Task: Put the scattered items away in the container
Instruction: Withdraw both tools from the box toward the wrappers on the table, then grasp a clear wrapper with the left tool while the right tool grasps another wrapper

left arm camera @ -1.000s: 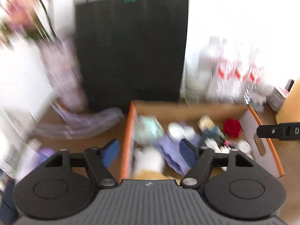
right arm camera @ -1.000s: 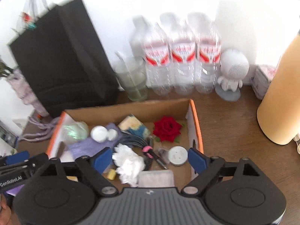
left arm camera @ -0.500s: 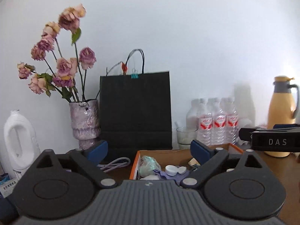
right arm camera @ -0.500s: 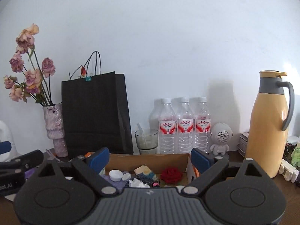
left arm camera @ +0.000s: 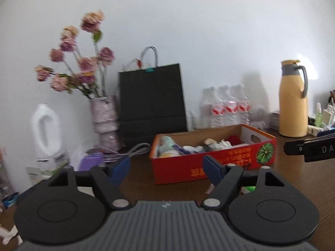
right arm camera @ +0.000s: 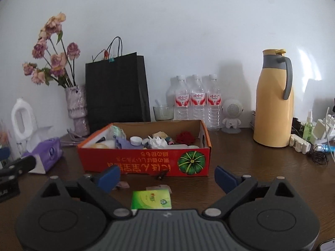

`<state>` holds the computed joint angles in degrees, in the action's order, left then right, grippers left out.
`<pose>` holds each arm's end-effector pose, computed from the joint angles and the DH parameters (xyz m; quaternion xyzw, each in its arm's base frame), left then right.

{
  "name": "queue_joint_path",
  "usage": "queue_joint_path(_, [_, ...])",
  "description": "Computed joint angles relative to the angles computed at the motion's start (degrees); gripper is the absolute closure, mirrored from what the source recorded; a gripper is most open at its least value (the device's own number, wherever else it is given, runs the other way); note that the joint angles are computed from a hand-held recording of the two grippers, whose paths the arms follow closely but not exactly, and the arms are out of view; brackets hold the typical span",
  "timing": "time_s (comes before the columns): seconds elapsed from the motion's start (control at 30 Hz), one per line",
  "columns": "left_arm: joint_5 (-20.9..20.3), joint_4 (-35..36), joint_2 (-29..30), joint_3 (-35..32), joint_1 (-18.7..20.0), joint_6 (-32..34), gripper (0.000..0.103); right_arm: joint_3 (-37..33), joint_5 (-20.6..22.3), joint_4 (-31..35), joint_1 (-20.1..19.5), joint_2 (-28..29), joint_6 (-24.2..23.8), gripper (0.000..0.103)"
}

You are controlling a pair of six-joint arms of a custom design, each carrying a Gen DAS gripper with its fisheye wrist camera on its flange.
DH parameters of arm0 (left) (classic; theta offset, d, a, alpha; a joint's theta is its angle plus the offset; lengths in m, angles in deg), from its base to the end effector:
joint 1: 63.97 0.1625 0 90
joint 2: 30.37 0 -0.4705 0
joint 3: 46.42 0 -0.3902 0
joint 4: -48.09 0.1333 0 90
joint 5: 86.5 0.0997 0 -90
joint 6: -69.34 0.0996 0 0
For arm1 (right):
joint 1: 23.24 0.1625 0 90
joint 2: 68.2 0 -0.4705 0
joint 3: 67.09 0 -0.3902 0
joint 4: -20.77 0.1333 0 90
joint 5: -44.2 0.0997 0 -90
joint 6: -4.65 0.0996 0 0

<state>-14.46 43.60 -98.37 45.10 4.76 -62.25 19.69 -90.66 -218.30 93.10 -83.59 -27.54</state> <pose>-0.0616 -0.6103 0.3179 0.3851 0.7119 -0.5275 0.2581 0.3531 -0.5710 -0.0001 0.1432 -0.7451 0.5638 0.3264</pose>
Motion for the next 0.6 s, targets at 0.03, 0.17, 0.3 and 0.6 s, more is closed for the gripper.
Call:
queue_joint_path(0.03, [0.84,3.54,2.35,-3.25,0.30,0.20,0.027,-0.28,0.24,0.98,-0.30,-0.20,0.31,0.006])
queue_joint_path(0.17, [3.27,20.25,13.65,-19.06,1.70,7.54,0.034,-2.35,0.50,14.25,-2.56,-2.20,6.60,0.020])
queue_joint_path(0.3, [2.24,30.53,21.71,-30.46,2.85,5.90,0.035,-2.94,3.62,30.11,-5.23,-5.06,16.29,0.027])
queue_joint_path(0.6, [-0.08,45.01,30.53,-45.90,3.82,-3.37,0.049,-15.18,0.99,53.58,-7.30,-2.34,18.03,0.046])
